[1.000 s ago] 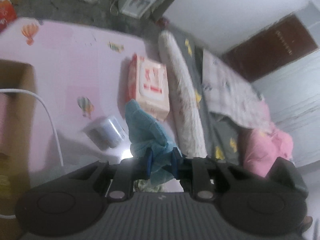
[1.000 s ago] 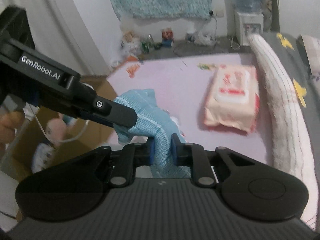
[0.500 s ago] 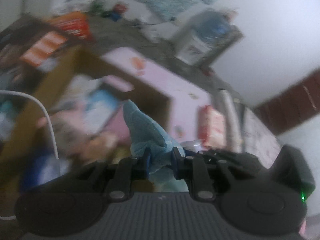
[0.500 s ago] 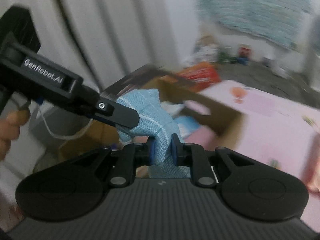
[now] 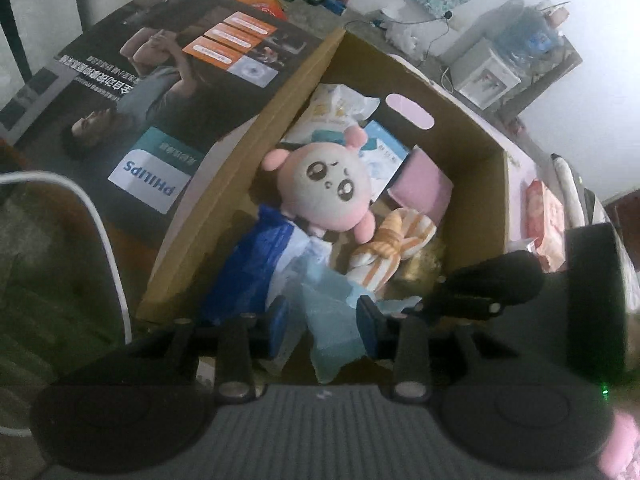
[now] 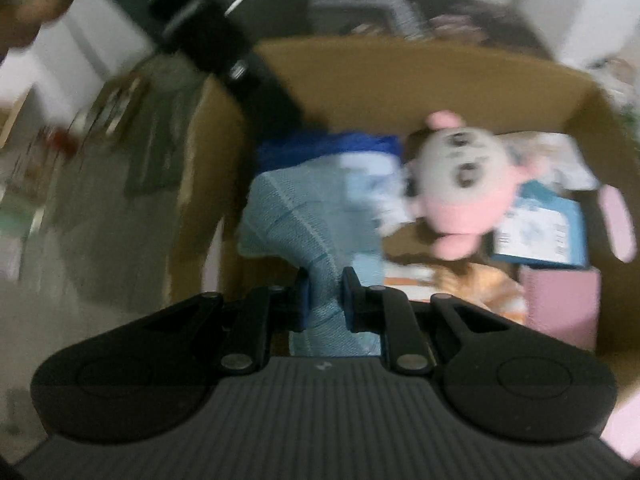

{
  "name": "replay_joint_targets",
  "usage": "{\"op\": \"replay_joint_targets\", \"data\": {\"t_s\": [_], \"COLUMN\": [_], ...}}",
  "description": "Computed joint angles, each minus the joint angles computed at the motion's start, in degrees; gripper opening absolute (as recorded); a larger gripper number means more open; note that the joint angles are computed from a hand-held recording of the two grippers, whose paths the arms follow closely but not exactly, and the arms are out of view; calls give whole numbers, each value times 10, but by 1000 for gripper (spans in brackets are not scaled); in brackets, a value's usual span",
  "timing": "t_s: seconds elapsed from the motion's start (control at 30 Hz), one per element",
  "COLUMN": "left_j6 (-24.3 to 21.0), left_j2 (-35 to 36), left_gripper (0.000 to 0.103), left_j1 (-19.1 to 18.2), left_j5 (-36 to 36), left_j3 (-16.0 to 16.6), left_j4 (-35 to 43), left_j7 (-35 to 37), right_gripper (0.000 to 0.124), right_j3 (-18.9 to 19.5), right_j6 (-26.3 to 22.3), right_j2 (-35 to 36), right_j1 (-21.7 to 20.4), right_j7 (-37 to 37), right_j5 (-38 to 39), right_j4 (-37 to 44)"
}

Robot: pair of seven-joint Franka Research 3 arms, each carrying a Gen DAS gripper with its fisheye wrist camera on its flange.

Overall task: Organize soft objects
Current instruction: 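Carry the light-blue cloth with the right tool into the box, then open the right tool to release the cloth in the box, then return the right tool to the bed toward the white cup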

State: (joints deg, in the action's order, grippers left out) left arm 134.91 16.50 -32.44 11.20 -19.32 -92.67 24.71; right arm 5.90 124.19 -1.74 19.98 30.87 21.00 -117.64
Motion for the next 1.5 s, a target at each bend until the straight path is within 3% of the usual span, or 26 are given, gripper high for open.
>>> {"op": "replay_joint_targets", "data": {"t_s": [0.1,0.27,0.4,0.47,0.57,0.63,0.7,0.93,1.17,1.33,1.5], "left_j6": [11,11,15,16,6,-7,-27,-83,-114,-128,-123], "left_j2": [-8,-11,-13,-11,2,17,37,86,91,98,114], "left_gripper": [38,38,38,38,38,38,38,38,38,41,48], "left_j1": [8,14,16,17,13,8,0,-18,-18,-24,-31], "left_j5": [-13,-34,-46,-51,-48,-40,-29,-17,-32,-28,-28], "left_j3": [-4,-10,-13,-15,-15,-13,-10,-3,-4,-1,0], "left_j4": [-15,-27,-34,-33,-16,3,32,102,118,137,165], "left_j7": [21,57,84,101,121,135,147,183,207,221,226], "right_gripper": [15,15,18,23,33,47,50,54,54,54,54], "right_j3": [6,9,4,-1,-7,-9,-10,-13,-9,-6,-26], "right_j6": [-63,-218,-320,-342,-325,-305,-286,-252,-216,-177,-128], "right_j2": [36,135,237,271,279,269,257,193,181,164,85], "right_j1": [7,8,4,-2,-15,-24,-32,-74,-64,-71,-98], "right_j7": [-15,-15,63,114,182,216,242,320,374,363,351], "right_j5": [-27,-41,-20,-3,25,40,53,144,148,193,262], "right_j4": [40,164,289,331,341,328,312,235,183,145,82]}}
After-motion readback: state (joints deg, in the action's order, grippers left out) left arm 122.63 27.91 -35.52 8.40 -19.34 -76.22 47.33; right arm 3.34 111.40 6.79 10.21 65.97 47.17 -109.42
